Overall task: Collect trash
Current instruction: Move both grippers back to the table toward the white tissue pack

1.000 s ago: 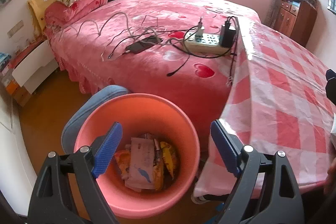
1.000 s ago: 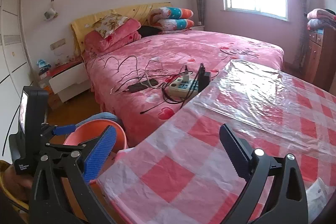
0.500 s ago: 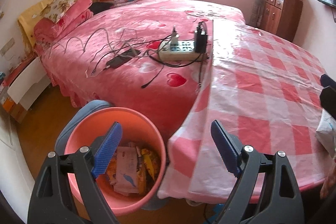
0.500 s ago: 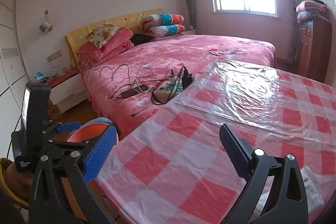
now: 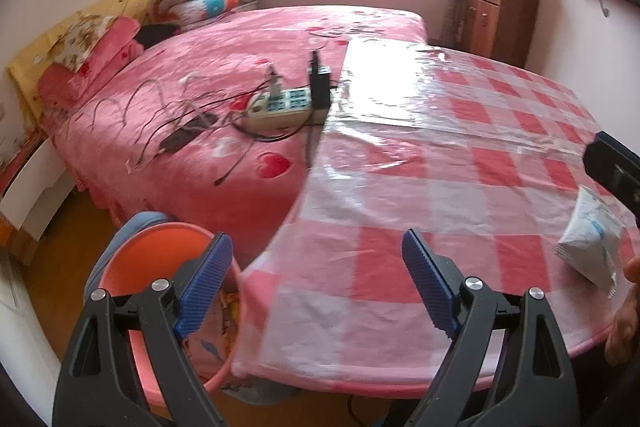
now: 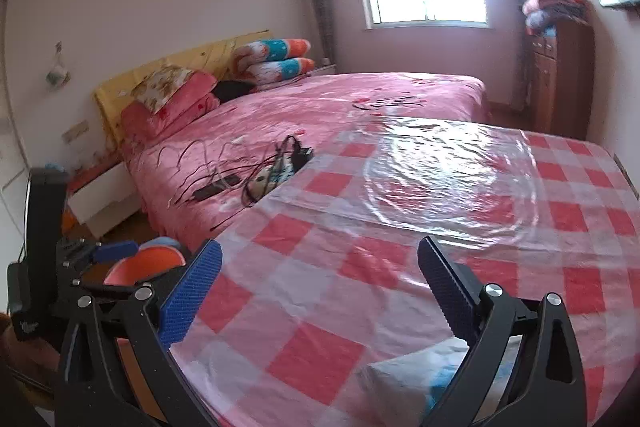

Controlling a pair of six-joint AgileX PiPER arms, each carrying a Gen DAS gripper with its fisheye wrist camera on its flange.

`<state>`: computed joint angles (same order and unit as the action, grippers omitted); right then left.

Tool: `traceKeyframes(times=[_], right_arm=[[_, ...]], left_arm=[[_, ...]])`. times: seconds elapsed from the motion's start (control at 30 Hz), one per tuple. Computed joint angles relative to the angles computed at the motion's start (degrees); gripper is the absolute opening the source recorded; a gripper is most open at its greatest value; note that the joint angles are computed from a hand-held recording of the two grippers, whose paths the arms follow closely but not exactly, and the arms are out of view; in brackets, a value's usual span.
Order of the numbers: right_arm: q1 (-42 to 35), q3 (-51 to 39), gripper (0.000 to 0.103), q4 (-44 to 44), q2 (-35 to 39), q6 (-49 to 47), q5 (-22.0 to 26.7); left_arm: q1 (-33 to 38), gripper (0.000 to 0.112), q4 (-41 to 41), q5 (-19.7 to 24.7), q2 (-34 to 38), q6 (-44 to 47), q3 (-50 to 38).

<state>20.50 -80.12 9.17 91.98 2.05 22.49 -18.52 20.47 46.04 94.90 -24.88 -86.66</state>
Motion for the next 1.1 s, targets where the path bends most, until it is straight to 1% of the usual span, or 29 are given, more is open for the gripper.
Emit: traceKeyframes(times=[0.03, 0.1, 0.17, 0.23, 0.43, 0.5, 0.6, 0.77, 0.9, 0.97, 1.03, 1.1], right_arm=[[-1.01, 0.23, 0.097, 1.92, -0.16, -1.21, 0.33], [-3.66, 0.92, 0.097, 8.66, -0.75, -5.61, 1.43], [-6.61, 2.68, 0.097, 17.76, -1.80, -12.42, 1.71], [-8.57, 3.87, 0.097, 22.40, -2.64, -16.37, 2.13], [-12.68, 7.20, 0.097, 29.14, -5.47, -21.90, 2.74], [-14.39, 8.44, 0.097, 31.55, -6.35, -23.74, 3.50], [-16.62, 9.95, 0.097, 34.12, -7.22, -25.89, 4.50], [-19.11, 12.23, 0.097, 39.95, -9.12, -31.94, 5.30], [-20.55, 13.14, 0.097, 44.65, -9.78, -36.57, 6.98], [-20.76, 13.44, 0.097, 46.29, -10.36, -38.51, 7.58], [-20.97, 13.98, 0.097, 48.22, -10.93, -40.46, 8.10], [-21.06, 14.66, 0.097, 49.92, -11.75, -42.20, 8.48]], left_arm=[[-0.57, 0.087, 0.01, 0.00, 0.08, 0.12, -0.27], [-1.63, 0.087, -0.53, -0.12, 0.16, 0.73, -0.77], [-2.85, 0.087, -0.68, -0.04, 0.25, 1.07, -1.28], [-3.81, 0.087, -0.52, 0.24, 0.67, 1.40, -1.95], [-6.16, 0.087, -0.29, 1.41, 1.30, 1.40, -3.42], [-6.75, 0.087, -1.36, 2.07, 1.37, 2.95, -3.87], [-7.76, 0.087, -0.02, 3.17, 0.71, 2.22, -3.34], [-5.68, 0.087, -4.28, 4.53, -4.49, 2.73, 2.15], [-1.68, 0.087, -10.13, 3.97, -11.94, 3.60, 11.26], [-0.23, 0.087, -11.54, 4.98, -15.34, 5.22, 15.98], [1.08, 0.087, -11.97, 5.02, -18.96, 5.64, 21.53], [3.55, 0.087, -14.80, 4.66, -21.12, 7.88, 25.55]])
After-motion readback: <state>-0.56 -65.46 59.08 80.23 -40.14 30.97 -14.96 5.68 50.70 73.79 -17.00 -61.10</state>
